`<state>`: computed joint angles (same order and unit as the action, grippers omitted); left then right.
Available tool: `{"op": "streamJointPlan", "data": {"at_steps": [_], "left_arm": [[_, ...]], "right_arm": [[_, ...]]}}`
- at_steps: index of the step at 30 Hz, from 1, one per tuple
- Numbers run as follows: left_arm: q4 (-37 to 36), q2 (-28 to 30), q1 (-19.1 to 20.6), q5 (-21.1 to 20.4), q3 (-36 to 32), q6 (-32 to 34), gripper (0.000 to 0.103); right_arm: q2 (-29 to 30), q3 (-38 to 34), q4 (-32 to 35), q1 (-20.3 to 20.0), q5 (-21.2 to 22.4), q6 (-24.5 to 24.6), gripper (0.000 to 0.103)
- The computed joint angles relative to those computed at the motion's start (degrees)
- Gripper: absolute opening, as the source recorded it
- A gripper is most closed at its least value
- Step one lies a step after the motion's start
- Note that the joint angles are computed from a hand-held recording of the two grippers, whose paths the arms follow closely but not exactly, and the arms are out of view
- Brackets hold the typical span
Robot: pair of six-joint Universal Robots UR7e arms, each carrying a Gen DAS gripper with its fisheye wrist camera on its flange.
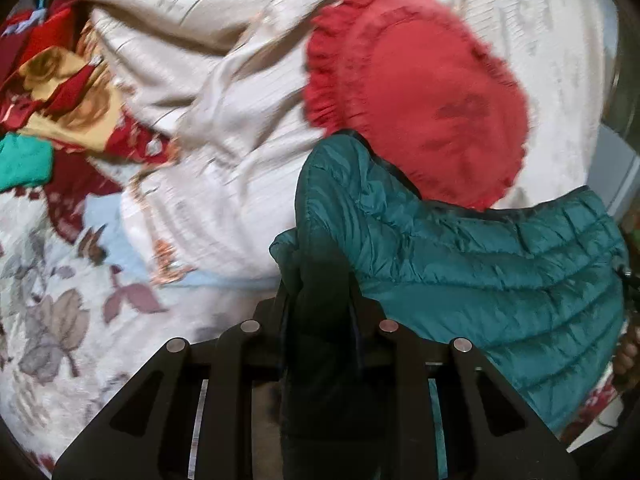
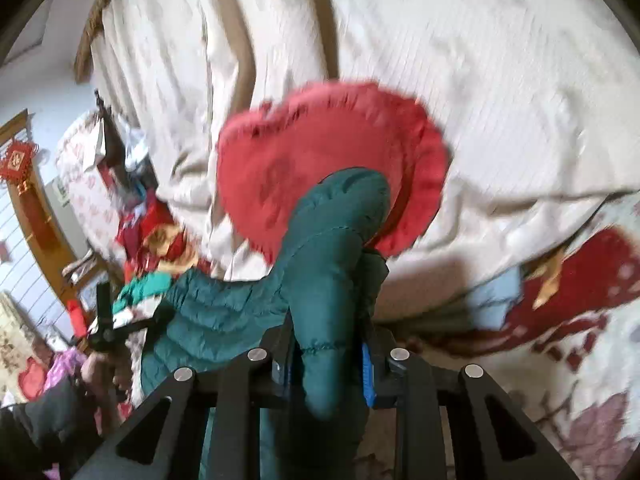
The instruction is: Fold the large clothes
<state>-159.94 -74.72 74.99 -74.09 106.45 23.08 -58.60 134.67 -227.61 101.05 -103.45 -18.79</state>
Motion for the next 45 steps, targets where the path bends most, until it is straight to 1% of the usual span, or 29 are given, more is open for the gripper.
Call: {"op": "streamJointPlan", "data": {"at_steps": [2, 4, 5, 10, 12, 14, 16, 17, 18, 19, 21, 23, 24, 25, 26, 27, 28, 29, 30, 32, 33, 35, 37, 38, 41, 42, 43, 44, 45], "left_arm": [[-1.87, -0.31, -1.09, -2.77, 1.29, -0.47, 0.022], [-3.57, -0.13, -2.05, -4.28, 2.21, -0.66, 0.022], [-3.82, 0.11, -2.53, -4.79, 2.44, -1.23, 0.022], [-3.00, 1.35, -4.18, -4.70, 2.48, -3.95, 0.019], [-2.18, 1.09, -4.42, -5.20, 2.37, -4.64, 0.018], [-2.09, 0.13, -4.76, -6.26, 2.95, -4.60, 0.012], [-3.65, -1.03, -4.92, -7.89, 4.27, -3.83, 0.012], [-5.36, -0.76, -5.09, -7.51, 4.70, -2.46, 0.012], [-5.97, -0.08, -5.33, -5.82, 4.55, -1.74, 0.012], [-5.16, 0.98, -5.32, -3.55, 3.92, -1.72, 0.013], [-1.76, 2.66, -4.88, -1.15, 2.22, -3.54, 0.014], [-0.47, 3.85, -5.02, 2.33, 1.42, -5.14, 0.016], [-0.38, 3.99, -4.93, 2.50, 1.29, -5.64, 0.018], [-0.57, 4.08, -4.89, 2.69, 1.23, -6.27, 0.023], [-1.50, 4.17, -5.04, 3.53, 1.31, -6.89, 0.030], [-2.79, 4.16, -5.18, 4.31, 1.65, -7.15, 0.035], [-4.63, 4.16, -5.17, 4.55, 1.94, -7.21, 0.045], [-5.52, 4.21, -5.07, 4.40, 1.90, -7.31, 0.049], [-6.63, 4.28, -5.00, 4.37, 1.72, -7.68, 0.049], [-10.53, 4.34, -5.09, 4.64, 2.11, -8.73, 0.049], [-12.05, 4.32, -5.15, 4.06, 2.32, -9.33, 0.049], [-12.40, 4.30, -5.47, 1.66, 2.62, -10.82, 0.049], [-11.73, 5.44, -6.61, 1.39, 2.43, -10.77, 0.049], [-11.84, 6.45, -7.47, 2.24, 2.33, -9.97, 0.049], [-11.15, 10.56, -10.07, 8.99, 1.84, -6.29, 0.051], [-9.73, 11.97, -10.48, 11.69, 1.34, -5.96, 0.051], [-7.75, 13.66, -10.82, 15.48, 0.81, -6.25, 0.051], [-6.94, 14.89, -10.72, 17.44, 0.43, -6.16, 0.051], [-6.61, 15.71, -10.43, 18.03, 0.05, -5.93, 0.051]], "right_arm": [[-0.39, 0.58, -4.32, 0.17, -1.47, -0.41, 0.023], [-0.43, 0.50, -7.11, -0.02, -3.47, -0.49, 0.023], [-0.74, 0.75, -7.58, -0.52, -3.53, -0.52, 0.023], [-2.31, 2.10, -8.64, -3.09, -5.00, 0.26, 0.023], [-3.25, 3.12, -8.69, -3.49, -4.50, 0.66, 0.023], [-4.03, 4.03, -9.01, -3.75, -3.88, 0.73, 0.023], [-5.24, 5.26, -9.33, -4.04, -2.46, 0.71, 0.023], [-5.41, 5.62, -9.77, -3.92, -2.09, 0.20, 0.023], [-5.18, 5.59, -10.13, -3.99, -2.39, -0.26, 0.023], [-5.04, 5.46, -9.81, -4.52, -2.47, -0.21, 0.023], [-4.76, 4.39, -6.22, -6.49, -2.04, 1.10, 0.023], [-3.40, 2.17, -2.60, -7.18, -6.35, 2.71, 0.031], [-2.90, 1.25, -1.11, -7.20, -8.64, 3.72, 0.034], [-2.53, 0.15, 0.93, -7.07, -11.83, 5.34, 0.042], [-2.62, -0.35, 2.21, -7.12, -13.81, 7.27, 0.045], [-2.86, -0.28, 2.24, -7.31, -13.90, 8.38, 0.047], [-3.18, 0.08, 1.30, -7.54, -13.57, 9.45, 0.051], [-3.17, 0.39, -0.82, -7.36, -14.10, 10.21, 0.051], [-2.92, 0.68, -4.18, -6.71, -15.29, 10.59, 0.052], [-2.76, 1.14, -8.79, -5.22, -17.38, 11.90, 0.061], [-1.90, 1.02, -12.20, -3.91, -18.96, 11.50, 0.062], [-0.31, -0.27, -14.58, -1.49, -21.01, 8.54, 0.063], [1.67, -2.65, -11.85, 0.81, -22.28, 5.49, 0.063], [2.82, -4.26, -9.65, 1.53, -23.31, 4.40, 0.063], [6.90, -9.30, -2.93, 2.79, -27.76, 1.32, 0.065], [7.83, -10.40, -0.95, 2.64, -28.78, 1.23, 0.068], [8.35, -11.17, 1.86, 2.13, -29.69, 1.96, 0.073], [8.82, -12.14, 7.08, 1.05, -31.49, 4.20, 0.074], [9.07, -12.80, 11.28, 0.08, -32.89, 6.41, 0.074]]}}
